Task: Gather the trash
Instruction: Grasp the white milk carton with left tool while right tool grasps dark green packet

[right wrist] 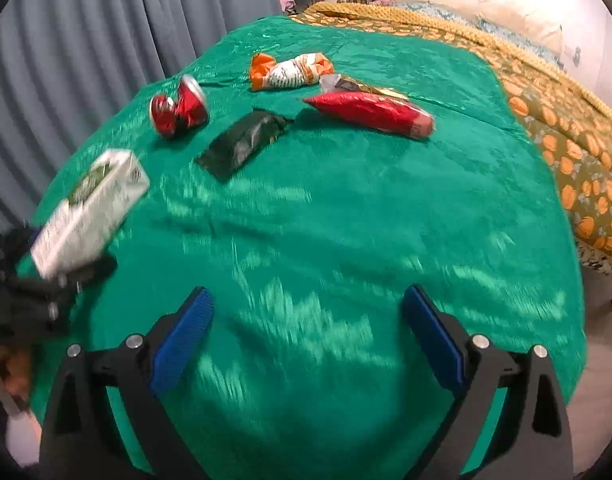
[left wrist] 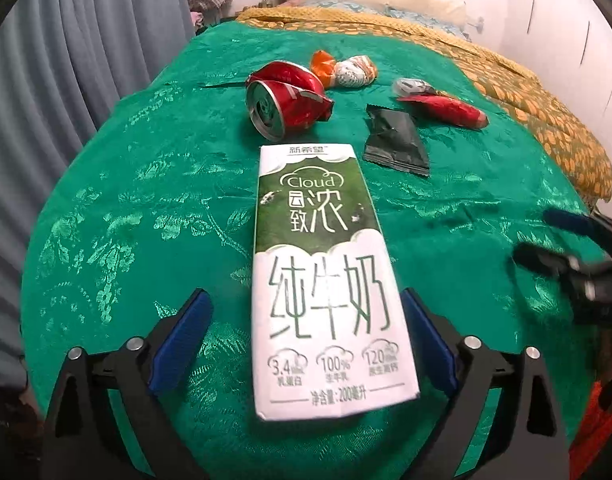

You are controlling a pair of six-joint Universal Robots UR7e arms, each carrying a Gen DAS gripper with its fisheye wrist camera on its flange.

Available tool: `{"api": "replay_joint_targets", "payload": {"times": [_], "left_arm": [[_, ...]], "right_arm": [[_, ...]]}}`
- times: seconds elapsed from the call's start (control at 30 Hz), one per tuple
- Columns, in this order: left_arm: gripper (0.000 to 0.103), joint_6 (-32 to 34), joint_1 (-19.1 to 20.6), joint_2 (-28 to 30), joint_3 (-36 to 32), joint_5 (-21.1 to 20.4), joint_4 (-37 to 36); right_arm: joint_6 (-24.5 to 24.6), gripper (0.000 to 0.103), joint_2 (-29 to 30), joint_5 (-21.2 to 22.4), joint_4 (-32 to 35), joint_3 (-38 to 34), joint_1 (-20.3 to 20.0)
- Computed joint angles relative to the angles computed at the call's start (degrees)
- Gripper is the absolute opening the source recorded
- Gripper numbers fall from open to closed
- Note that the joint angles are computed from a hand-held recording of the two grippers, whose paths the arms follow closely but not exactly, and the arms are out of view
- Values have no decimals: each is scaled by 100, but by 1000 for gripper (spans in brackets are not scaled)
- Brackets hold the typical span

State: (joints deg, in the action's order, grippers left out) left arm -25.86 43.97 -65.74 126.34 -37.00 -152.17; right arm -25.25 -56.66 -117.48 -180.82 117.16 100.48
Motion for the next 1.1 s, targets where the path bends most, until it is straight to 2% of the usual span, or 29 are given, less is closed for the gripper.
{"api": "replay_joint_targets", "payload": {"times": [0.07,0.1,0.23,0.33,0.47,0.5,0.53,0.57,0.63,0.7,0.9,1.0,1.07,1.1], "left_arm": [[95,-9,-3,12,-5,16,32],[95,-16,-4,18,-3,21,21],[95,-31,-11,22,2,27,5],[95,-35,-13,19,9,30,0],[95,-32,-12,18,10,28,-4],[95,-28,-11,24,9,25,-15],[95,-30,-12,20,10,28,-7],[95,-30,-12,20,10,28,-7],[95,-40,-15,19,12,29,0],[95,-42,-15,20,11,28,-2],[95,-54,-18,26,11,41,16],[95,-65,-18,30,5,56,52],[96,-81,-12,32,-6,68,93],[97,-107,-9,35,-18,75,133]], "right_arm": [[323,80,177,169,440,-422,10],[471,65,281,197,623,-623,27],[1046,65,817,441,839,-1419,94],[1417,68,1274,312,1028,-1982,199],[924,70,1676,-313,768,-2265,420],[740,65,1728,-487,674,-2268,457],[468,55,1777,-705,502,-2233,502],[146,50,1775,-783,276,-2139,517],[-94,41,1644,-735,145,-1936,490],[-269,40,1442,-671,100,-1705,441],[-751,39,423,-72,86,-540,281],[-995,39,3,22,-1,41,216],[-1105,41,-81,-53,-104,290,163],[-1154,50,-72,-48,-194,351,126]]}}
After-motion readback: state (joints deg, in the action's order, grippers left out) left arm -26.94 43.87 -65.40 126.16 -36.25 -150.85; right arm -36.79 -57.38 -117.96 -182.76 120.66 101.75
